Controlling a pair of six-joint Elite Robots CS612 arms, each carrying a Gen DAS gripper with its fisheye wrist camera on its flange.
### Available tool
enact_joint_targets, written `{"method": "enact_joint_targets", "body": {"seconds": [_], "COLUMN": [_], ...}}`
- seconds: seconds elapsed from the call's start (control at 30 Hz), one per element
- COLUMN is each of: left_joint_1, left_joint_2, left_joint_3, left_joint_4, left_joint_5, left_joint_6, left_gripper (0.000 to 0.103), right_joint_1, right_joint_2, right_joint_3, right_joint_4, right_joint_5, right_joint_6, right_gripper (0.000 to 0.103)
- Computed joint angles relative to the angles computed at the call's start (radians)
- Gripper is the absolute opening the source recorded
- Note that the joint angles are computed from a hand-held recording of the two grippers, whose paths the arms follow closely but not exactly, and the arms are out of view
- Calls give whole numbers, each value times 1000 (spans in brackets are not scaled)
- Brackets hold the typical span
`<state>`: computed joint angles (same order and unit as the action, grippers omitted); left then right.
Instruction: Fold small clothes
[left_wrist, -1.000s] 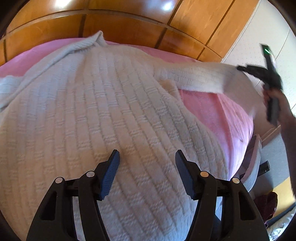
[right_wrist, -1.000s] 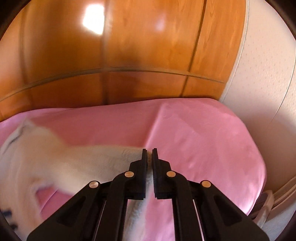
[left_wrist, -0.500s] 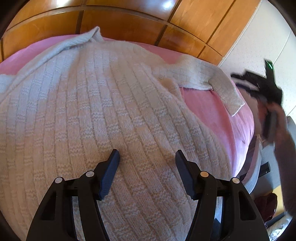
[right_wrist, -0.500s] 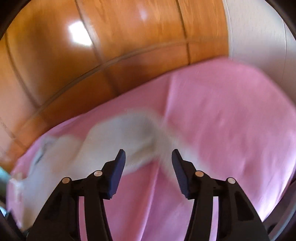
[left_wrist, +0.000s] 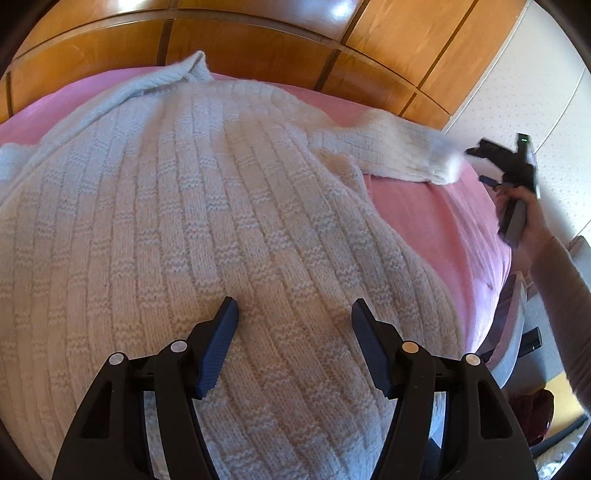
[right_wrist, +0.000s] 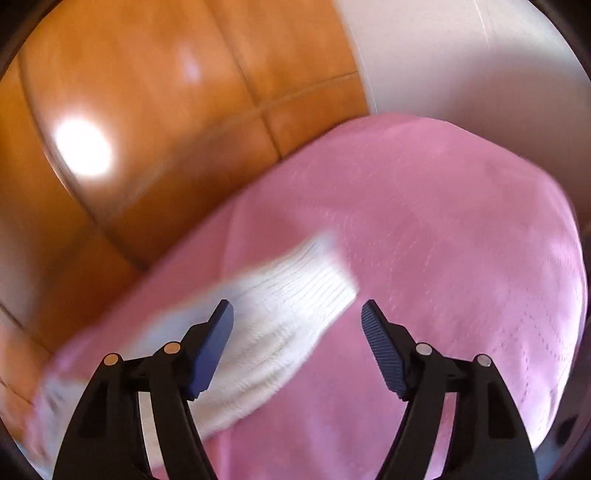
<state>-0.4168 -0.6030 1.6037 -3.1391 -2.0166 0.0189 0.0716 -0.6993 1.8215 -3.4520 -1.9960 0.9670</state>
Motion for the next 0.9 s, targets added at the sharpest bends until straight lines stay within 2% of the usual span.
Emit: {"method": "enact_joint_targets", "body": {"seconds": [0.1, 0.17, 0.23, 0.27, 0.3, 0.33, 0.47, 0.53, 0.57, 0.63, 0.7, 0.77, 0.83, 0.9], "left_joint_1": [1, 0, -1, -1, 0, 1, 2, 1, 0, 1, 6, 13, 16, 19], "left_joint_2": [3, 2, 1, 0, -1, -1, -1, -2, -3, -6, -6, -6, -5, -7], "left_joint_3": [-2, -4, -5, -5, -4, -5, -4, -1, 1, 1, -1, -2, 0, 5], "left_joint_4": [-3, 4, 13, 15, 18, 21, 13, 9, 9, 15, 24, 31, 29, 23], "left_joint_5": [-9, -8, -7, -7, -7, -9, -8, -1, 2, -5, -20, -46, -54, -63], "left_joint_6": [-7, 0, 14, 18, 21, 21, -7, -16, -16, -12, -9, -9, -7, -9], "left_gripper": [67, 67, 67, 67, 67, 67, 67, 67, 67, 67, 67, 67, 67, 67], "right_joint_1": [18, 31, 21, 17, 8, -1, -35, -36, -34, -19, -9, 0, 4, -1], "right_joint_2": [5, 24, 47, 59, 74, 92, 110, 97, 86, 59, 31, 0, -19, -22], "right_joint_3": [20, 17, 4, -5, -15, -30, -81, -102, -110, -111, -77, -34, -10, 1], "right_joint_4": [-45, -31, -19, -13, -23, -43, -30, 63, 115, 156, 114, 104, 181, 248], "right_joint_5": [86, 161, 204, 225, 250, 267, 291, 277, 265, 190, 102, 11, -76, -79], "right_joint_6": [-6, -6, 16, 44, 77, 99, 102, 60, 24, -65, -108, -114, -88, -64], "right_gripper": [66, 62, 58, 52, 50, 50, 49, 19, 8, 6, 6, 5, 5, 5]}}
